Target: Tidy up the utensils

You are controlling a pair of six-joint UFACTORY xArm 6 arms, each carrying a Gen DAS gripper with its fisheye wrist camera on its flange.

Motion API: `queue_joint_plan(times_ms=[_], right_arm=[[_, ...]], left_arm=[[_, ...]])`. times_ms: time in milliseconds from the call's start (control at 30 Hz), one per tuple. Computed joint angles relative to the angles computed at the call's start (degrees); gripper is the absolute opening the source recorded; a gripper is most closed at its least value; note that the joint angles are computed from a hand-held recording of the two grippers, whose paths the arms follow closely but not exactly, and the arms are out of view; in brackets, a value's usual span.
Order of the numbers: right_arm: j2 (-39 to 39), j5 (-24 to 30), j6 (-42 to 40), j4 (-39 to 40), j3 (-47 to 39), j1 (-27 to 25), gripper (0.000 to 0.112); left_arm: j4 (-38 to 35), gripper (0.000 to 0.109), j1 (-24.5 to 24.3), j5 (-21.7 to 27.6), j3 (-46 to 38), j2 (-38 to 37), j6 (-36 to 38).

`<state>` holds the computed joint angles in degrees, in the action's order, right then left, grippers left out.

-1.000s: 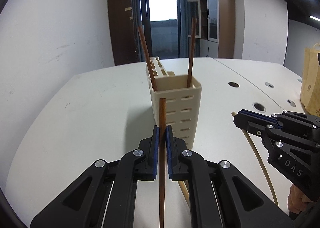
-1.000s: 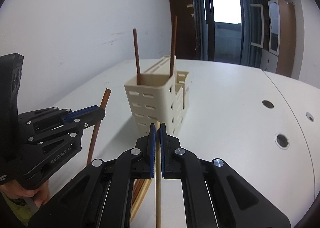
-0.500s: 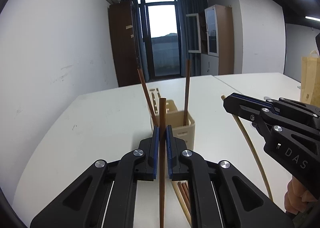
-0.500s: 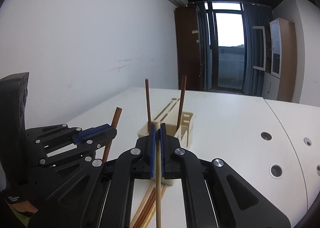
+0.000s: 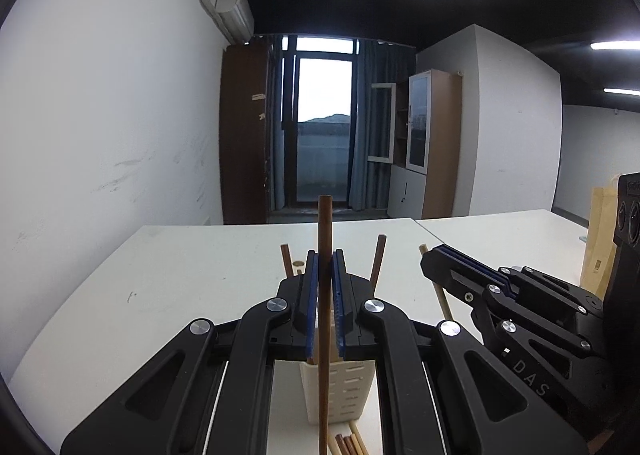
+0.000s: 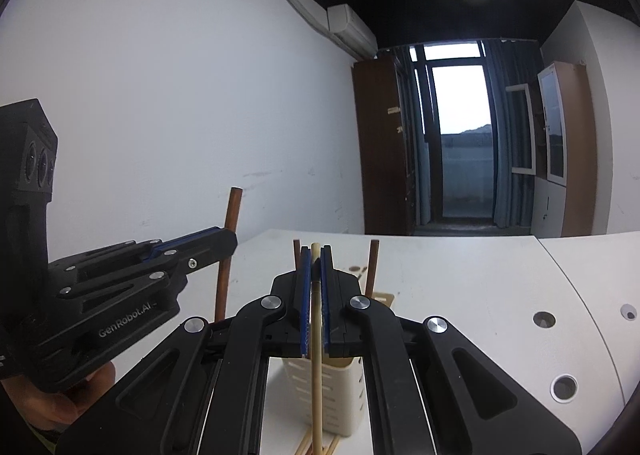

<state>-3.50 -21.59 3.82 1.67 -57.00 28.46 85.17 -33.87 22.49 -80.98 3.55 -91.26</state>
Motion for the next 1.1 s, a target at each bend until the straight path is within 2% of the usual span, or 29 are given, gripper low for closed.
queue_joint_plan(times_ms=[100, 167, 267, 300, 433, 700, 900, 1100], right_arm=[[2.18, -3.11, 2.91, -3.18, -1.51, -1.20, 0.005], [3.75, -4.37, 1.97, -1.65, -2.92, -1.33, 0.005], [5.85, -7.20, 10.90, -9.96, -4.81, -4.21, 0.005], [6.53, -8.19, 11.45, -10.30, -5.39, -4.55, 0.005], [9.24, -12.87, 14.53, -12.04, -7.42, -5.89, 0.005], [14.02, -22.52, 12.92, -8.50, -10.44, -5.61, 0.005], [19.09, -29.67, 13.21, -5.25, -15.12, -5.16, 0.005], [23.45, -32.48, 14.99, -6.84, -20.34, -5.96, 0.005]], left_arm=[[1.24, 0.006, 0.17, -0.26, -1.60, 0.96, -1.31], [4.35, 0.006, 0.57, -1.15, -2.72, 1.48, -4.95], [10.75, 0.006, 0.88, -1.51, -3.34, 1.44, -12.04], [13.12, 0.006, 0.79, -1.21, -3.50, 1.36, -14.45], [25.02, 0.006, -0.08, 1.24, -3.41, 0.61, -27.00], [40.46, 0.006, -2.43, 9.95, -0.90, -0.74, -45.33], [45.52, 0.006, -3.54, 15.74, -0.93, 0.45, -50.19], [44.67, 0.006, -3.88, 16.63, -2.99, 2.56, -49.57]])
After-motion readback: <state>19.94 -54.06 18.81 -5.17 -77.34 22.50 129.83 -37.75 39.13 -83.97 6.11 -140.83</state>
